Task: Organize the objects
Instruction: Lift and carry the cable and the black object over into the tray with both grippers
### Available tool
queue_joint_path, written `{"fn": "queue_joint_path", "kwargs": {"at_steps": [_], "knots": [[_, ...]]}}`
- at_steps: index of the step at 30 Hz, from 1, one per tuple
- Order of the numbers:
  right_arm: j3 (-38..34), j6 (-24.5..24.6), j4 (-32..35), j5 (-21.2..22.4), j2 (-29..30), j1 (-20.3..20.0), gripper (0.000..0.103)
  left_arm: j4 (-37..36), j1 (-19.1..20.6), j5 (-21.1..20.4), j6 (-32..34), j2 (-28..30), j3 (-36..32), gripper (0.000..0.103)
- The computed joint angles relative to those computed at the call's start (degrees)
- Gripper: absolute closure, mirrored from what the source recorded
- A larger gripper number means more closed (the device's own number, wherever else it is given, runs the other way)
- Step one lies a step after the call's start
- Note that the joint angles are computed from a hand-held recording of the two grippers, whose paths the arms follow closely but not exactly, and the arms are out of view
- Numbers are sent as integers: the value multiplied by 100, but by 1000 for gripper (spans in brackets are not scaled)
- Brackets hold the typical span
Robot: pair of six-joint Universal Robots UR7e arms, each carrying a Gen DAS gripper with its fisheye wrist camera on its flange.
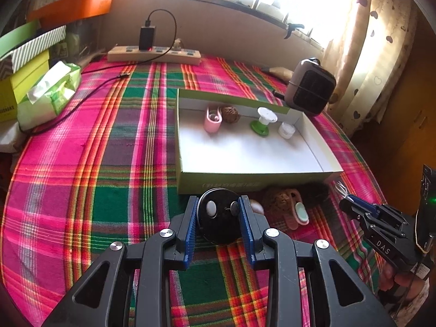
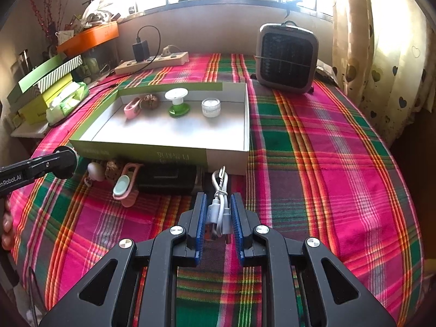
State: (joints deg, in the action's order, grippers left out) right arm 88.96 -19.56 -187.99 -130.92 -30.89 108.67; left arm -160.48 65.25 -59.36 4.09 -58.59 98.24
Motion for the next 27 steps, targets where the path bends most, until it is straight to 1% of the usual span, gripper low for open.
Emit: {"fn": "queue_joint_path", "kwargs": {"at_steps": [8, 16, 23, 27], "knots": [[-17, -70, -78, 95, -51, 62, 84, -26, -57, -85, 59, -37, -25, 76], [-307, -217, 55, 195, 16, 87, 84, 41, -70, -154, 162, 112, -331, 76], [-786, -276, 452, 313, 183, 26, 84, 243, -3, -212, 202, 363, -754, 76], [-1072, -182, 775, 383, 277, -41, 84, 385, 47, -168, 210, 533, -1029, 76]]}}
